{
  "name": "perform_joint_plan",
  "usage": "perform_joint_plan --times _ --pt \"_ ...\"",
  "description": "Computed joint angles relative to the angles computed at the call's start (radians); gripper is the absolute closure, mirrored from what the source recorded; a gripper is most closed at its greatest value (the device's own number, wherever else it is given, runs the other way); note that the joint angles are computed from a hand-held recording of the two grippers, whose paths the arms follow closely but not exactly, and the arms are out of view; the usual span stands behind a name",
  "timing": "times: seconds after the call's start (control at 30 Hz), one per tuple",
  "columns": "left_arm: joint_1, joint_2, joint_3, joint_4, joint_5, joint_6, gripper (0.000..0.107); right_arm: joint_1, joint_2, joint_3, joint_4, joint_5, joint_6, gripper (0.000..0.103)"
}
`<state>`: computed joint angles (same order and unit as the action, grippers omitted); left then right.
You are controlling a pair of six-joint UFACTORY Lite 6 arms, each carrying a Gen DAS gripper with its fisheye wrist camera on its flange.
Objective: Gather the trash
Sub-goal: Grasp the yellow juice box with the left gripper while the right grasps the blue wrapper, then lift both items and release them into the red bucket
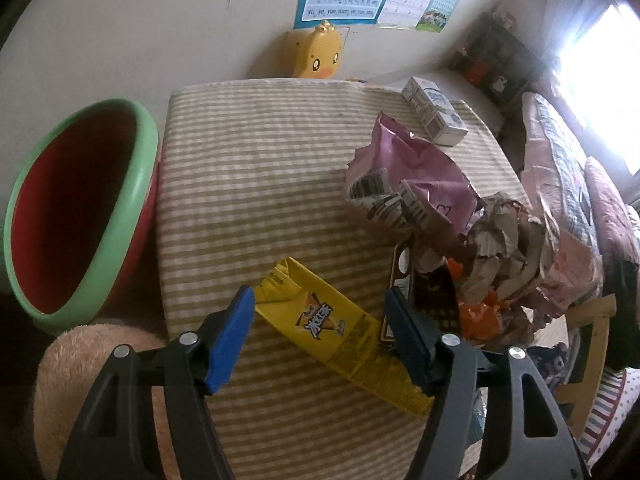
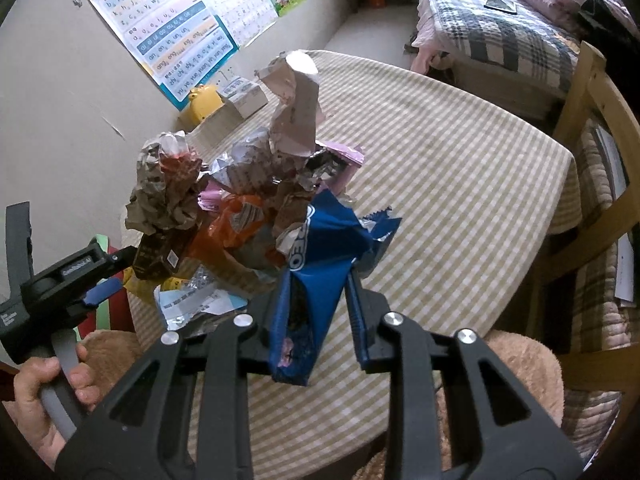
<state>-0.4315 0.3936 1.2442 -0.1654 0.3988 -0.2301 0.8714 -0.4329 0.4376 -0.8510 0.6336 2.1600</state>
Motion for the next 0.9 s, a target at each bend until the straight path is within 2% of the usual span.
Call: perform_joint_plan --times 0.07,0.17,0.27,0.33,0.53,0.77,0.83,0.9 --pt "-0.018 0.018 0.021 0.077 0.014 -0.076 0.034 -0.001 -0.007 -0.003 -0.001 0.001 0.004 0.076" --pt "-0.033 0.065 0.083 0.214 0.043 -0.216 0.034 0.011 -0.014 -0.004 -0.007 0.016 0.014 0.076" --pt "0.006 0.060 0.074 0.103 0.056 -0.145 0.034 0.005 -0.028 -0.018 -0.008 0.012 0.014 0.076" --pt "0.024 -0.014 -0.010 0.072 0.015 -0.132 0.034 -0.007 -0.032 -0.028 -0.010 -0.003 0.019 0.075" --pt "0.008 -0.116 -0.136 0.222 -0.036 -0.224 0.034 -0.017 0.012 -0.009 -0.025 -0.035 0.013 0.076" --pt "0.003 -0.059 -0.131 0.042 -0.033 -0.026 0.035 -0.017 0.005 -0.015 -0.027 -0.033 0.021 0.076" --pt "0.004 -0.036 -0.109 -0.071 0.008 0.098 0.035 -0.019 0.008 -0.014 -0.028 -0.040 0.022 0.076" --pt "0.008 -0.039 -0.116 -0.154 0.023 0.164 0.048 -0.018 0.008 -0.012 -0.030 -0.039 0.020 0.076"
